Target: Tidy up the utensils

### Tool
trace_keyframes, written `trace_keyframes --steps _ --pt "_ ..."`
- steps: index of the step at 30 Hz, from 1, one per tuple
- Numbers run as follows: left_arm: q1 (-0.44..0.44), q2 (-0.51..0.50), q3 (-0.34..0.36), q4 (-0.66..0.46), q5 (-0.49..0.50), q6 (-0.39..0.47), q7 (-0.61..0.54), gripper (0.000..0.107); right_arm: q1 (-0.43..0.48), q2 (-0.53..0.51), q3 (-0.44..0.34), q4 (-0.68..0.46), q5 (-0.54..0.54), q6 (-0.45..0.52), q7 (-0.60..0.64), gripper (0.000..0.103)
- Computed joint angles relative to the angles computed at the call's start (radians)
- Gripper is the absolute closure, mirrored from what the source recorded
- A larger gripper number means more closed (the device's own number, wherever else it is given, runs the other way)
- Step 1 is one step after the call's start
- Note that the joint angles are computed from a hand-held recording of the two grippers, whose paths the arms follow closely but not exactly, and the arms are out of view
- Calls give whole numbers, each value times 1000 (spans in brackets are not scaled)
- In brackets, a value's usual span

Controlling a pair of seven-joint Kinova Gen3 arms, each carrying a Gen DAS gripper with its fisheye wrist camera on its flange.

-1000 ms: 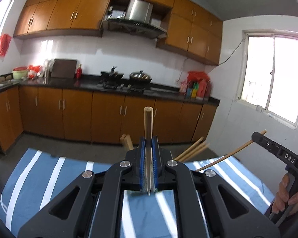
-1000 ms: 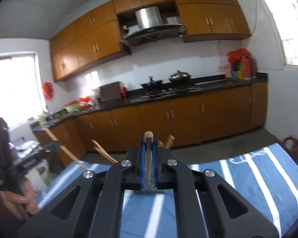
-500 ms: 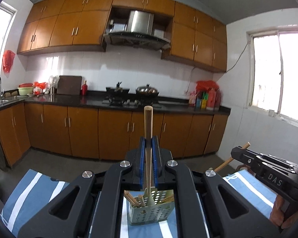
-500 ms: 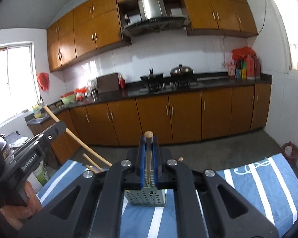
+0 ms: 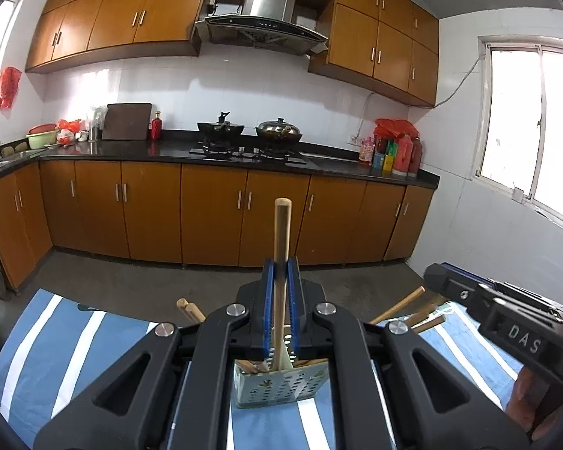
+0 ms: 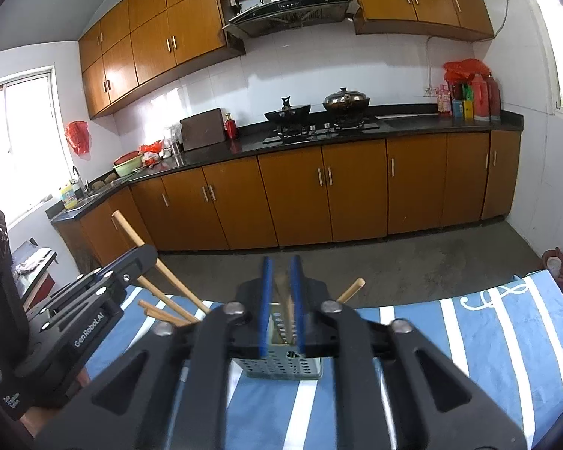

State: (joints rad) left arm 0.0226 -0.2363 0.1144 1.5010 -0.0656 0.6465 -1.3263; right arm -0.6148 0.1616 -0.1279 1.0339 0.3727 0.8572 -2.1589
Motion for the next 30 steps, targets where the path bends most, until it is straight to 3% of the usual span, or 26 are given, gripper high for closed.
trace_keyframes --steps 2,5,6,15,18,25,30 --pt "2 0 -1 0 1 -1 -2 96 3 -8 1 13 1 -12 -2 75" --pt "-8 2 9 -3 -11 -4 16 72 7 -16 1 28 8 -27 -15 74" --pt "-11 -3 12 4 -16 -13 24 68 9 -18 0 30 8 -29 -17 74" --pt "-10 -27 -1 2 -7 -7 32 68 27 -98 -26 147 96 -85 -96 74" --pt "-9 -60 -16 19 3 -6 15 63 35 -139 -50 205 152 -101 -142 68" --pt "-16 -168 -56 72 28 54 -44 59 98 -263 -155 380 268 -157 -278 59" --pt "-38 -276 -69 140 29 89 -83 45 171 -347 -269 498 352 -175 -388 45"
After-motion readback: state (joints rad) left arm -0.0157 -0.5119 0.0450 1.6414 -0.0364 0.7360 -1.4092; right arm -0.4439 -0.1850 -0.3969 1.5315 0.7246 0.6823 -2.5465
